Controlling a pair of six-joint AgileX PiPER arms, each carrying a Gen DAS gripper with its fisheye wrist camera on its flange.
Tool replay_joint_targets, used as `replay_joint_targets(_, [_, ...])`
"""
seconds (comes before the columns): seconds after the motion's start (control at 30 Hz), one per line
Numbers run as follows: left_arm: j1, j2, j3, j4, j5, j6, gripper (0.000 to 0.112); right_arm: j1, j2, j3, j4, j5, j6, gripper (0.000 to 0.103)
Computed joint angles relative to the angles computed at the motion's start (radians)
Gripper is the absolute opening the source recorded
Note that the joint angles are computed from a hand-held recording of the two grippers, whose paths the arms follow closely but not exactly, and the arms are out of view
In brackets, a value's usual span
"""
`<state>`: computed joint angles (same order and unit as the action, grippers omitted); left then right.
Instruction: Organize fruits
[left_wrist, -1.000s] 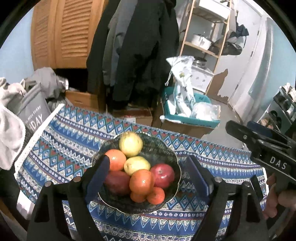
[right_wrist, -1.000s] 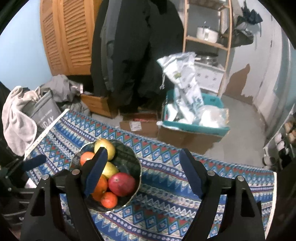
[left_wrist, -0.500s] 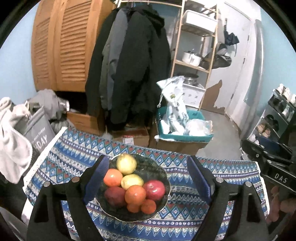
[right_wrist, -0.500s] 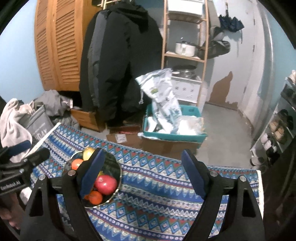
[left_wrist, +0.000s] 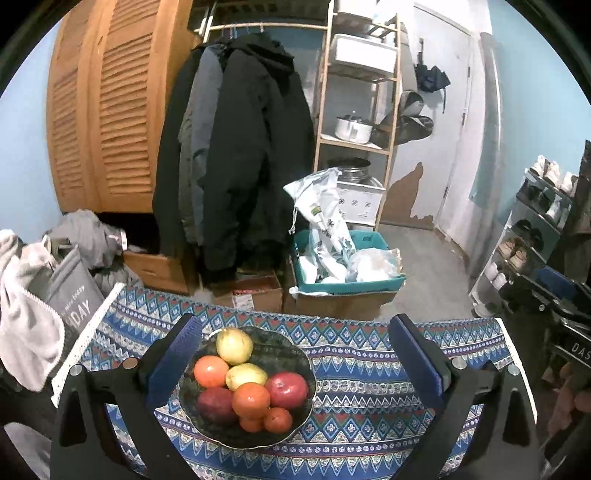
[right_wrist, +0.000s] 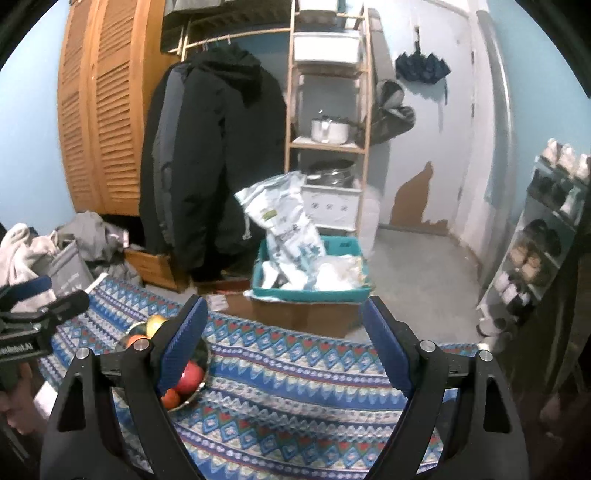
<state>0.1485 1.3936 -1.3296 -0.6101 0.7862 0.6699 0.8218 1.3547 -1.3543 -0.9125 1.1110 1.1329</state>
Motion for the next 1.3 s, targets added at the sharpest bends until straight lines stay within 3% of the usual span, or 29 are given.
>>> replay_joint_targets(0.23, [-0.038, -0.037, 0.013, 0.048, -0.039, -0.008, 0.102, 0.053, -0.066, 0.068, -0.097, 0.083, 0.05, 0.085])
replay_joint_targets(0.53, [-0.09, -0.036, 0.019, 0.123, -0.072, -0.075, 0.102, 0.038, -0.095, 0.105, -0.086, 0.075, 0.068, 0.085])
replay_joint_targets(1.3, [-0.121, -0.036, 0.009, 0.153, -0.058, -0.121, 0.102, 0.036, -0.103, 0.126, -0.092, 0.081, 0.075, 0.085])
